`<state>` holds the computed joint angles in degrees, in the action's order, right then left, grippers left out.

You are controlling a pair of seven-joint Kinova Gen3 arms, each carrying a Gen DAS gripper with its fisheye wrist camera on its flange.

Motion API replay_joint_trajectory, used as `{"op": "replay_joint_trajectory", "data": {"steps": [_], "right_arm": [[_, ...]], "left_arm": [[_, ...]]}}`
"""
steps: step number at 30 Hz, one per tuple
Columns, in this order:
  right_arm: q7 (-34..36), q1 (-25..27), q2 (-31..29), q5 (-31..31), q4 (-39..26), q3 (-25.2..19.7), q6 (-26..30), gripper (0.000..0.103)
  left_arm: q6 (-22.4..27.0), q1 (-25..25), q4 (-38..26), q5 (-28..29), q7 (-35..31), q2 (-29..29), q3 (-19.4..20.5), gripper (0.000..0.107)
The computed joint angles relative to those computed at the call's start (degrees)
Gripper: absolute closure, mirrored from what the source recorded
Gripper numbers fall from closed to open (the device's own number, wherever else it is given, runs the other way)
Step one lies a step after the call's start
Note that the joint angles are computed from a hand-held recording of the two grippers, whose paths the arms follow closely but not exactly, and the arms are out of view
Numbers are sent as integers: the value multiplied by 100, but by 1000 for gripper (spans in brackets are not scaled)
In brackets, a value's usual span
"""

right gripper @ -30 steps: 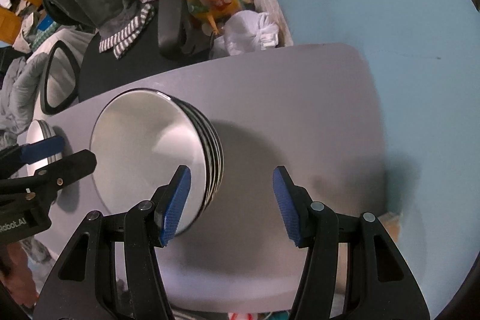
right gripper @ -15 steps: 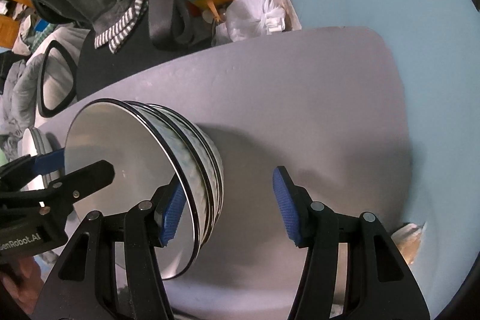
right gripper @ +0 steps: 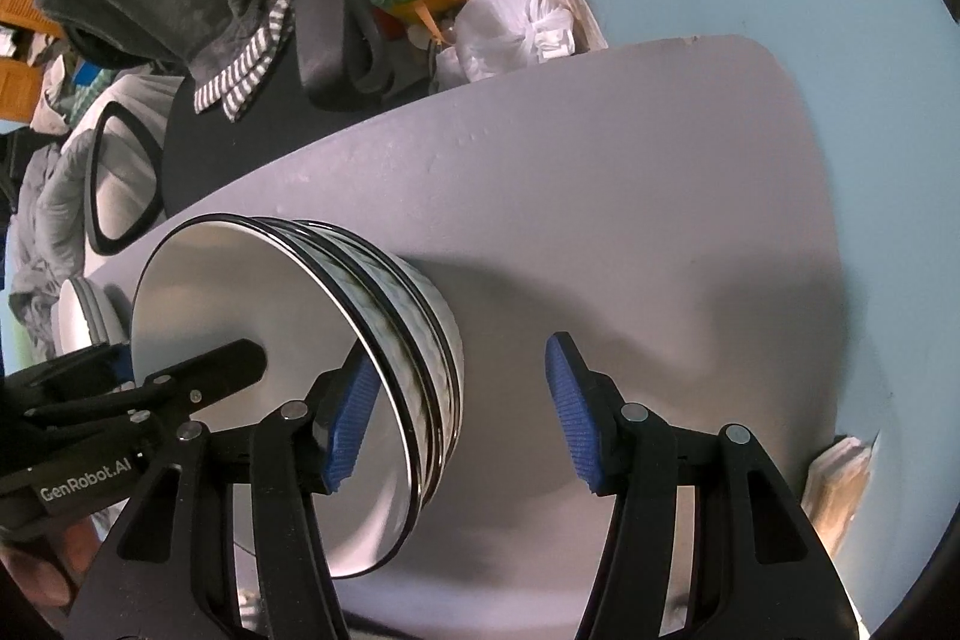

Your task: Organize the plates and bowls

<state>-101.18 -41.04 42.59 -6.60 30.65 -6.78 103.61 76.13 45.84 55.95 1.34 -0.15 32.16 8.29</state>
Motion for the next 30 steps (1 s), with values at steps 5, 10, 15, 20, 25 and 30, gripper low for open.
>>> {"op": "replay_joint_trajectory", "data": {"steps": [5,10,15,20,25,30], "right_arm": [[39,0,128,-63,-273,-32,184,67],[216,-236,388,46,-876,73,621,77],[305,-333,399,134,-927,146,667,79],[340,-473,457,279,-1084,230,794,79],[270,-462,530,285,-1241,248,917,82],[263,-475,585,265,-1400,270,1029,82]], "left_arm": [[257,25,-363,-79,-231,162,21,77],[381,-7,-590,33,-391,264,1,86],[278,-61,-449,117,-530,196,15,87],[705,9,-905,76,-637,415,-16,87],[1006,58,-1207,60,-728,553,-48,89],[1208,90,-1381,88,-830,619,-88,90]]}}
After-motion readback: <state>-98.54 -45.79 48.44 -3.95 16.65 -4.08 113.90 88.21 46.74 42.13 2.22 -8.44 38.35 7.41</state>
